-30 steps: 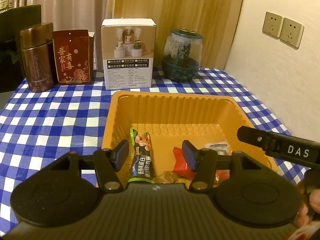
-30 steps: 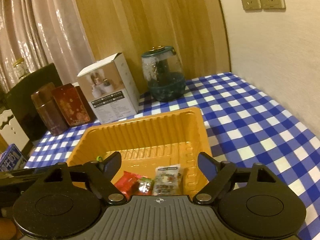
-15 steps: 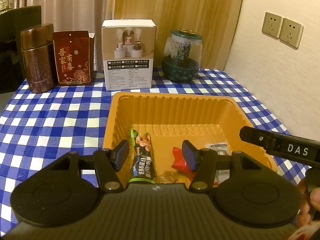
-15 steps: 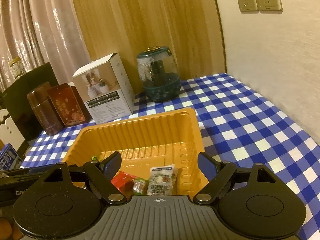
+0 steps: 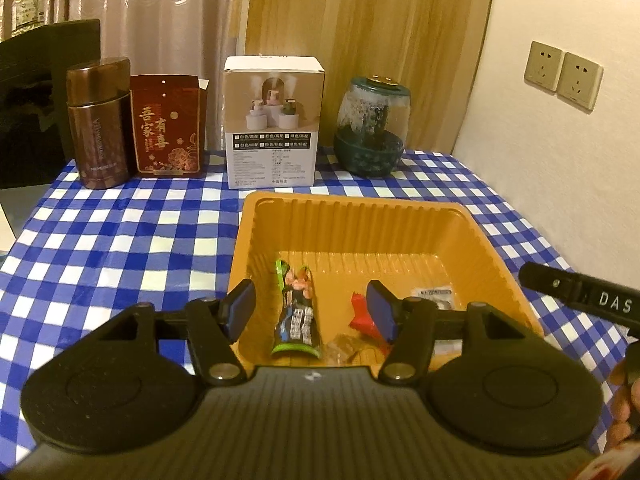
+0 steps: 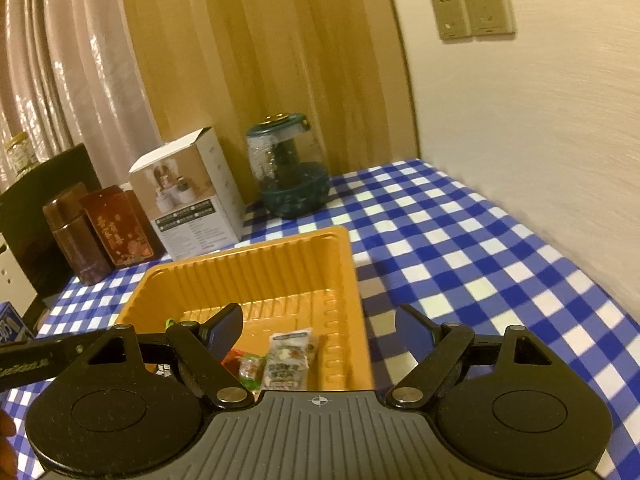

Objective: Organize snacks
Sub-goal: 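Move both tools back toward the candies left on the cloth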

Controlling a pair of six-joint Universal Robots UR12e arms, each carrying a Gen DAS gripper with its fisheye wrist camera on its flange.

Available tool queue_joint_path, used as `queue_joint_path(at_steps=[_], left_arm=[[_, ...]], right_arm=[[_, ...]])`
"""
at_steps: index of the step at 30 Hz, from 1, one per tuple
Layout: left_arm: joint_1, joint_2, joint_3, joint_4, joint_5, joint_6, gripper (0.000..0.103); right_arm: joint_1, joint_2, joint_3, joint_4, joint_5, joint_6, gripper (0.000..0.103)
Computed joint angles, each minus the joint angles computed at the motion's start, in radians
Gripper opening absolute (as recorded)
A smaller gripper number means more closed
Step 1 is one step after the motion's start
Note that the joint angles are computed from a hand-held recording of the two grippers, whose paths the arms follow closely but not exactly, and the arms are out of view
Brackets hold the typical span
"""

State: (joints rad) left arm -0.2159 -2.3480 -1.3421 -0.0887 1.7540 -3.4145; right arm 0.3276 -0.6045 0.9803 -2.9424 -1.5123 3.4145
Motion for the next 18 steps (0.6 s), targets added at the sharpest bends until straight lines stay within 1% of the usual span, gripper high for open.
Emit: queue_joint_path(at_steps=[3,5,7,8,14,18], left_arm=[[-0.002,0.018,-0.027,0.007,0.002,-0.002,0.06],[-0.003,0.032,-0.051,0.019,0.002,0.001,0.065],[-0.003,0.048,-0.075,0.028,0.001,0.007,0.066],[-0.003,0.055,-0.086,0.029,0.0,0.009,0.069],[-0.005,0.102,-0.168,0.035,-0.003,-0.004,0.08],[-0.004,0.131,-0.221,0.036,0.003,-0.001,0.082]], right_arm=[[-0.001,-0.025,0.044,-0.014,-0.007,0.015,0.083],[-0.001,-0.044,0.076,-0.022,-0.009,0.022,0.083],[0.0,-0.063,0.108,-0.026,-0.008,0.02,0.083],[0.001,-0.072,0.123,-0.029,-0.008,0.019,0.083],[0.008,-0.118,0.198,-0.038,-0.011,0.004,0.083],[0.015,-0.14,0.235,-0.035,-0.012,-0.006,0.083]])
